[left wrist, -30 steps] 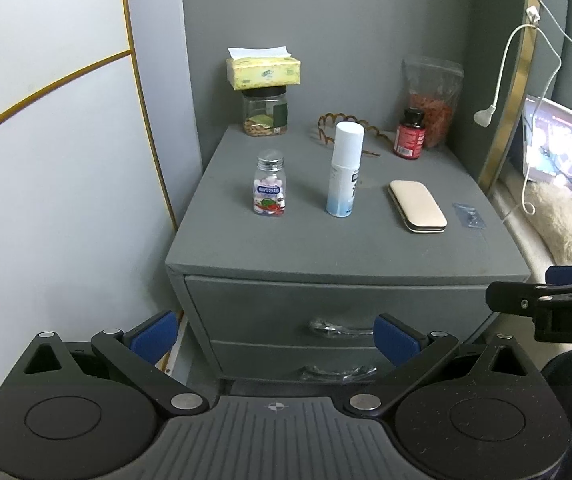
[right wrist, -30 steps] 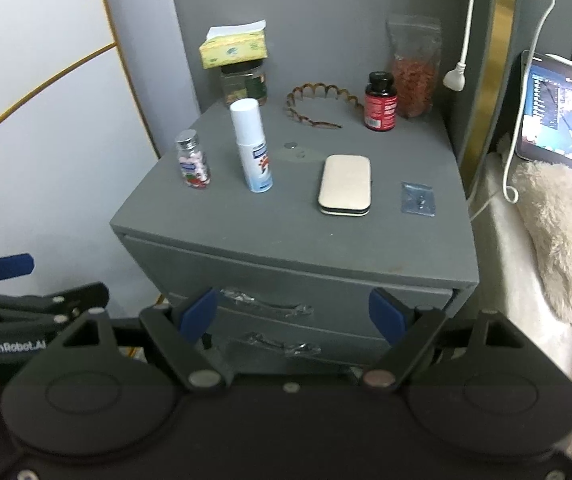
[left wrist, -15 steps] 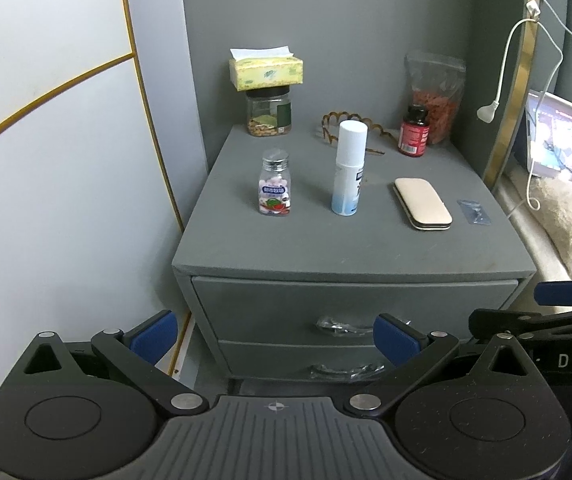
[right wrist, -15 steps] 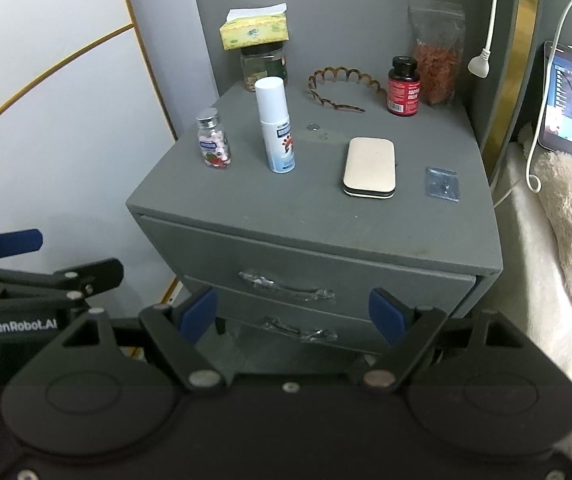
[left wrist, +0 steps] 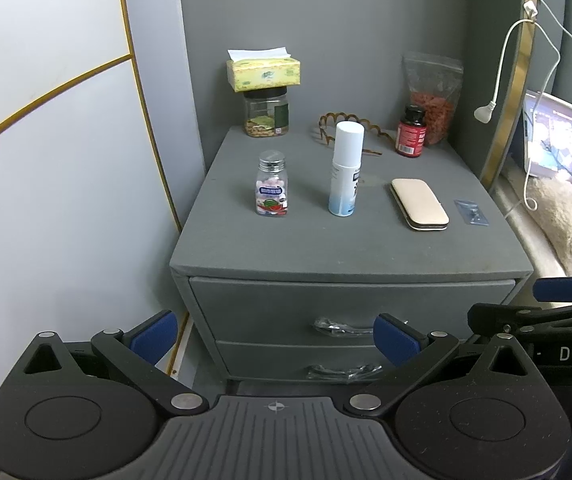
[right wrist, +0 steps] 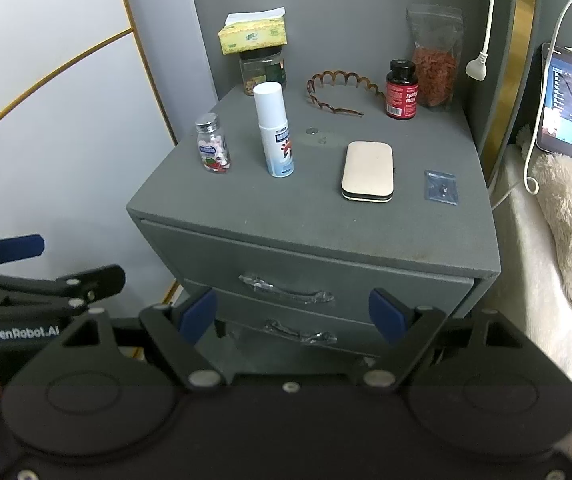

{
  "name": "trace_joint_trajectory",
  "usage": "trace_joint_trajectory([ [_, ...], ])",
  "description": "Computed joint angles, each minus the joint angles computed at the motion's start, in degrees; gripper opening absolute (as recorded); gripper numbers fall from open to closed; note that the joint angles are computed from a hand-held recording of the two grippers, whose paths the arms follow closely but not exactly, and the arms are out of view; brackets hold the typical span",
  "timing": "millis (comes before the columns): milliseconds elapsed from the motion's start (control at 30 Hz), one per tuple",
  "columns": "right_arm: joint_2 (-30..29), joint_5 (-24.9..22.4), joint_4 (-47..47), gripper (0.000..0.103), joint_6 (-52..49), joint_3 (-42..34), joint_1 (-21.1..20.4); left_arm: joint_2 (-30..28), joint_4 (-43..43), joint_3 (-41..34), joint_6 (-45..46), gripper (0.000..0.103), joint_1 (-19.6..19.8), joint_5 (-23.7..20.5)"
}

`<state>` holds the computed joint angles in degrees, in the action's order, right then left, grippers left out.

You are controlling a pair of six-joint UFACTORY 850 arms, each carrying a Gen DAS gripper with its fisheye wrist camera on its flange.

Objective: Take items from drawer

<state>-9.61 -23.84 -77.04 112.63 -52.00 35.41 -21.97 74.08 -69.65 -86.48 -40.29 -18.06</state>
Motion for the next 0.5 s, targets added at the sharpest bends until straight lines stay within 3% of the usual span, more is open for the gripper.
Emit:
trace_joint_trajectory([
  [500,0.17,0.6,-0.13,0.082,-0.21,0.16,-0.13,-0.06,-0.42,0.07,0.79,0.103,0.15,0.61],
])
